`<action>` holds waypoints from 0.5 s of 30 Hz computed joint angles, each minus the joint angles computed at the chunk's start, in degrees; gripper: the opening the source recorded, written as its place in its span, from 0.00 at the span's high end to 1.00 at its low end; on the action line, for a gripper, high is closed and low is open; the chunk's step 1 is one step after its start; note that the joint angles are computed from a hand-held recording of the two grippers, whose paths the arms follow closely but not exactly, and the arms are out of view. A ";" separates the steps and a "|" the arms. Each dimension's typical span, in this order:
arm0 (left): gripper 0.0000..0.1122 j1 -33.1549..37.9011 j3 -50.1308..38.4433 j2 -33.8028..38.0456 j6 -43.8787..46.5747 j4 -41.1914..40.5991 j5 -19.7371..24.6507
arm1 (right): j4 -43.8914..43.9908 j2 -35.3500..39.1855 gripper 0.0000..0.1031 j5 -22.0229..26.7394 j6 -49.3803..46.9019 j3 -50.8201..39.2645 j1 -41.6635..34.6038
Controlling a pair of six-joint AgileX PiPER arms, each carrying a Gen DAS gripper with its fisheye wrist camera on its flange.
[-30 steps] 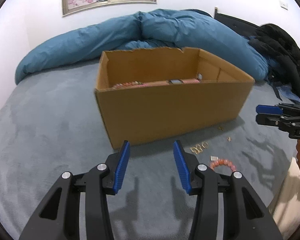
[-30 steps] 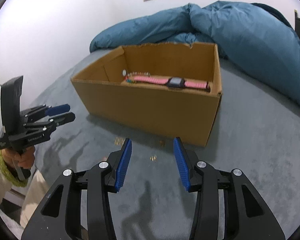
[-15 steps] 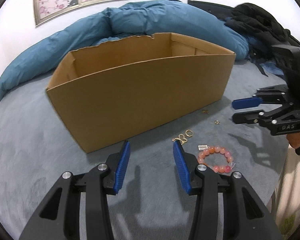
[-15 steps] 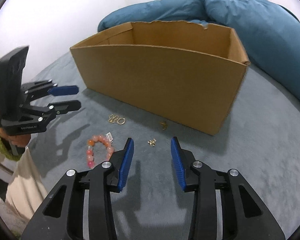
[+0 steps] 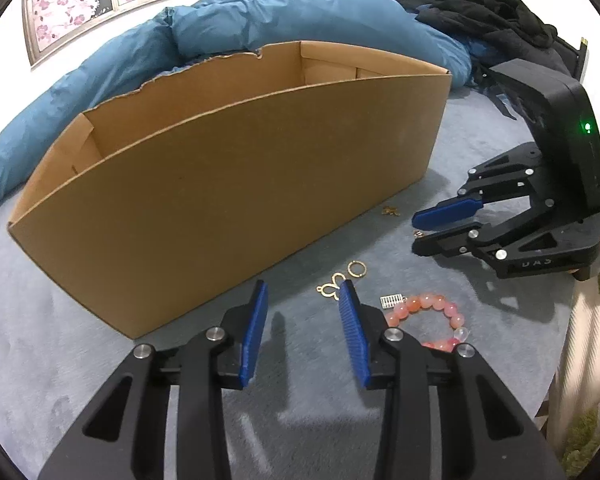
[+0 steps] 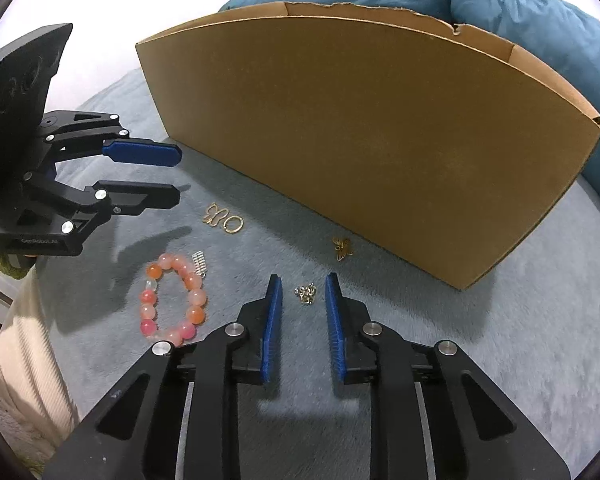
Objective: Organize jewelry
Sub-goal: 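Close the right tool on the small gold chain beside the bead bracelet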
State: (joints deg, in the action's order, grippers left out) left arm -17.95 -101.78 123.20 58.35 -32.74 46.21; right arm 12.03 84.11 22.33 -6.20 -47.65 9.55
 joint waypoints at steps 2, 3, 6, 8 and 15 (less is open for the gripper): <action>0.69 0.03 -1.04 0.71 -0.12 0.05 0.62 | 0.84 0.69 0.84 0.06 -1.06 -0.36 -0.14; 0.69 0.11 -1.50 1.04 -0.11 0.02 0.99 | 0.68 1.23 0.86 -0.06 -0.82 -0.72 0.11; 0.69 0.30 -3.46 2.35 -0.38 -0.06 2.58 | 1.35 1.62 0.95 0.17 -2.07 -0.90 -0.09; 0.70 0.29 -3.84 2.82 -0.08 -0.26 2.98 | 0.84 1.64 0.96 0.23 -1.73 -0.94 0.15; 0.70 0.04 -7.25 5.32 -0.33 -0.03 5.78 | 0.95 -0.52 0.98 0.12 0.47 0.45 0.36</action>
State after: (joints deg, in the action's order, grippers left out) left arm -17.91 -109.03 128.52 58.02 -32.77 51.99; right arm 12.98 83.59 22.45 -5.73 -47.19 9.91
